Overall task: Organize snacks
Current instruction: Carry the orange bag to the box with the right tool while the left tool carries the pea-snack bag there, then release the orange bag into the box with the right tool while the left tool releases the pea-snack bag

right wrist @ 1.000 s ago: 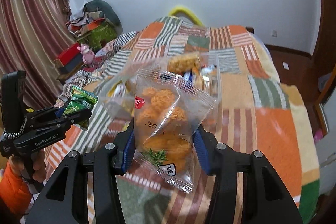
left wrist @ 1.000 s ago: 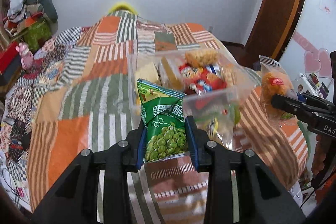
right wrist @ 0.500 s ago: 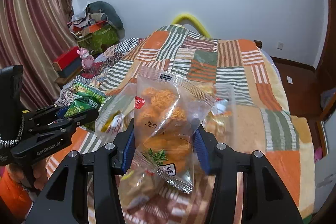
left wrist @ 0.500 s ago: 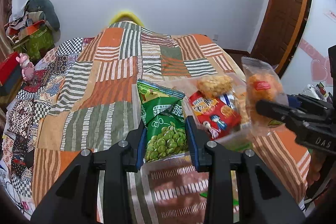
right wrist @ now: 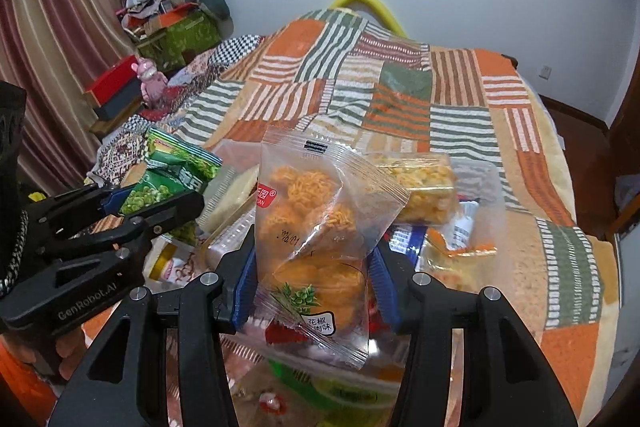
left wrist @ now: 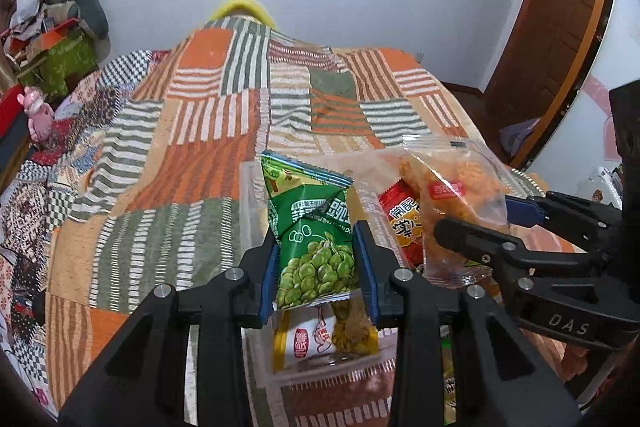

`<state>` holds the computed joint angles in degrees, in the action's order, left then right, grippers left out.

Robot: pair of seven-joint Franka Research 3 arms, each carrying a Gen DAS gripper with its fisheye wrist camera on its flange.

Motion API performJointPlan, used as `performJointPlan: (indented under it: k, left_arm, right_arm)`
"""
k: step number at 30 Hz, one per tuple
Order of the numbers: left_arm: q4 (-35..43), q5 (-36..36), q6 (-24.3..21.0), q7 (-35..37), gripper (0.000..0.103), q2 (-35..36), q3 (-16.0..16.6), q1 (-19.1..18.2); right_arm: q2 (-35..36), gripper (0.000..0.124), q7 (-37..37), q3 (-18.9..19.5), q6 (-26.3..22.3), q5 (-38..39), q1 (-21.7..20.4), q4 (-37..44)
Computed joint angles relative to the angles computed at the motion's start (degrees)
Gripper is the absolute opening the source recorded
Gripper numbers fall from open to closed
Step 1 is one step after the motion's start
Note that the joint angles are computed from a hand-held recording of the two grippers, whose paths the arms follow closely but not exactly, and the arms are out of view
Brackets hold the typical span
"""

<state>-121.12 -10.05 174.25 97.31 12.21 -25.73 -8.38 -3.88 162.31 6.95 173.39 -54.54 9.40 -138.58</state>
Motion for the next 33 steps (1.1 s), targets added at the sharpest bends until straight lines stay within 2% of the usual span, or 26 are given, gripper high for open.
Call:
performJointPlan:
  k: [2, 9, 11, 13, 17, 21, 25, 29, 33]
  left_arm:
    - [0.5, 2.5, 0.1, -2.3, 0.035, 0.7, 2.0, -1.8]
    - [1.2, 3.8, 0.1, -4.3, 0.035, 1.9, 1.1, -0.8]
    - [0.9, 3.3, -0.5, -2.8, 0.035, 1.6, -0.3, 0.4]
    - [0.3, 5.1, -0.2, -3.6, 0.039, 0.9, 1.2, -0.9]
    - [-1.4, 4.2, 0.5, -2.3, 0.042, -0.9, 0.2, -0.1]
    - [-3.3, -1.9, 1.3, 2.7, 0.045, -3.4, -2.7, 2.2]
    - [-5.6, -11.5, 1.9, 10.7, 0.050, -6.8, -4.9, 3.3]
    - [-7.9, -19.3, 1.5, 17.0, 0.055, -10.3, -4.5, 2.0]
    - [-10.2, -27.7, 0.1, 23.5, 0.059, -13.6, -2.5, -1.0]
  right_arm:
    - [0.5, 0.047, -3.5, -0.4, 0.1, 3.1, 0.6, 0.1]
    - [0.9, 0.050, -9.9, -0.9, -0.6, 8.4, 1.6, 0.0]
    - [0.8, 0.051, -12.0, -1.0, -0.7, 10.7, 1.8, -0.3]
    - [0.5, 0.056, -16.3, -1.3, 0.2, 15.7, 2.3, -1.0]
    - [-0.9, 0.063, -13.1, 0.4, 0.9, 12.3, 0.2, -1.6]
    - [-3.5, 0.065, -7.6, 3.3, 0.3, 5.8, -2.5, -2.4]
    - [-7.4, 0.066, -2.4, 6.8, -0.6, -0.3, -5.4, -4.3]
    - [-11.0, 0.066, -0.5, 9.0, -0.4, -1.4, -7.4, -7.2]
    - [-15.3, 0.066, -1.6, 10.5, 0.9, 1.7, -9.0, -11.7]
